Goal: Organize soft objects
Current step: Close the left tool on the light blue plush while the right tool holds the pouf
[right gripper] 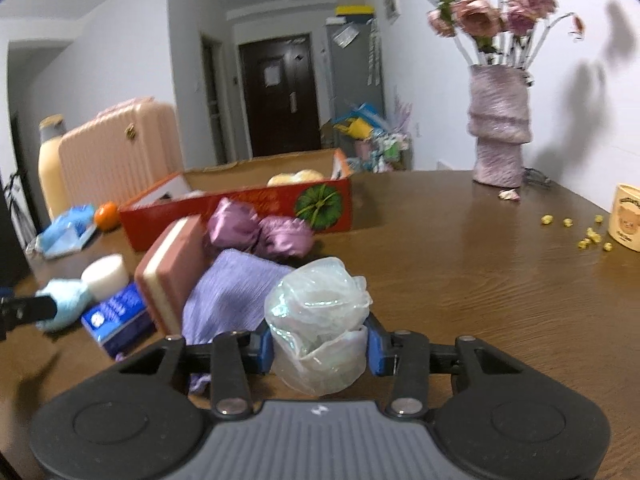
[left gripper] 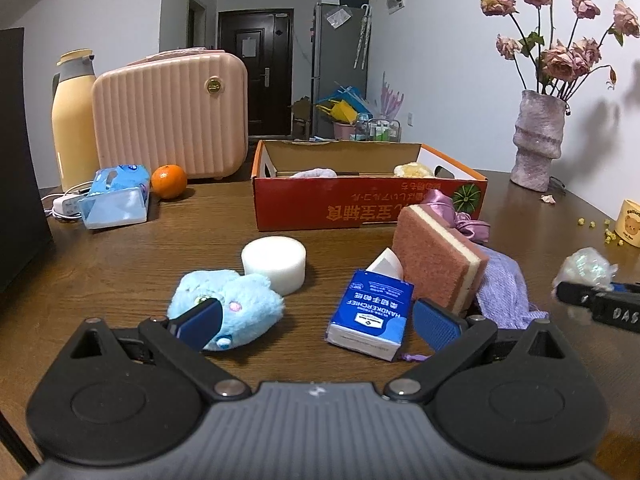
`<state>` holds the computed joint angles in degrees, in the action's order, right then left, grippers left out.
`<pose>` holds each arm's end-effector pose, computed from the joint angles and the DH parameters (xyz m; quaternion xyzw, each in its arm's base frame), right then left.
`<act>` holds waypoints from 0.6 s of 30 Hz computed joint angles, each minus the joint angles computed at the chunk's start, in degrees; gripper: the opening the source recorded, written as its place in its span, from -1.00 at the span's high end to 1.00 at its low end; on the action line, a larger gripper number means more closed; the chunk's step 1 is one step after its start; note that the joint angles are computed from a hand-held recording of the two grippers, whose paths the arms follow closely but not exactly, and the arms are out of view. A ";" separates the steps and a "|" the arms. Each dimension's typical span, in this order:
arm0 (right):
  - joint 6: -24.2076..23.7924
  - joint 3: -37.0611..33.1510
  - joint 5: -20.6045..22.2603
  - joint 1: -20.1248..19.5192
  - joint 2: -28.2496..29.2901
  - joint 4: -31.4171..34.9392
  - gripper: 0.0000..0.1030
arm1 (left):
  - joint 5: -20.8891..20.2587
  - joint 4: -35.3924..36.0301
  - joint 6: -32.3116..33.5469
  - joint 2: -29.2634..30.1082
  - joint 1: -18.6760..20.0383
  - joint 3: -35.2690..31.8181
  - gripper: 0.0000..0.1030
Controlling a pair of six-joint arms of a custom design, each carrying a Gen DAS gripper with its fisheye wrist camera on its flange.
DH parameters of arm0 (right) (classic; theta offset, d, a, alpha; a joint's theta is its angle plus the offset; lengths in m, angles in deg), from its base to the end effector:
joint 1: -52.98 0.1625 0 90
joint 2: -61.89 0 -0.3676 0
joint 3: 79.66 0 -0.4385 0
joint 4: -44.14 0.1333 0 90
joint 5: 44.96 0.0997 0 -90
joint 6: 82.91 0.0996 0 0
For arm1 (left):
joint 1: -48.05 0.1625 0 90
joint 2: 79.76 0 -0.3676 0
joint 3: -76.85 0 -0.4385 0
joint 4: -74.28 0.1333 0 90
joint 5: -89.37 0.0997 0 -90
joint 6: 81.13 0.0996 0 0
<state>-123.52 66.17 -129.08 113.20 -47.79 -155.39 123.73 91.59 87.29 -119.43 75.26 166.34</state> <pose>-0.0511 -0.3783 0.3172 0.1061 -0.7944 0.5113 0.3103 -0.3424 -0.4184 -0.0284 0.2912 0.8217 -0.4162 0.2585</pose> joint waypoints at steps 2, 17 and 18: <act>1.04 0.06 1.16 -0.87 -0.50 -0.63 0.18 | -0.16 0.02 -0.33 -0.11 0.16 -0.05 -1.00; 4.51 -0.62 2.53 -3.29 -0.89 -2.97 0.17 | -3.25 3.94 -1.59 0.51 3.99 -2.70 -1.00; 4.54 -0.60 2.66 -3.42 -1.05 -2.78 0.17 | -3.34 4.09 -1.32 0.59 4.39 -2.91 -1.00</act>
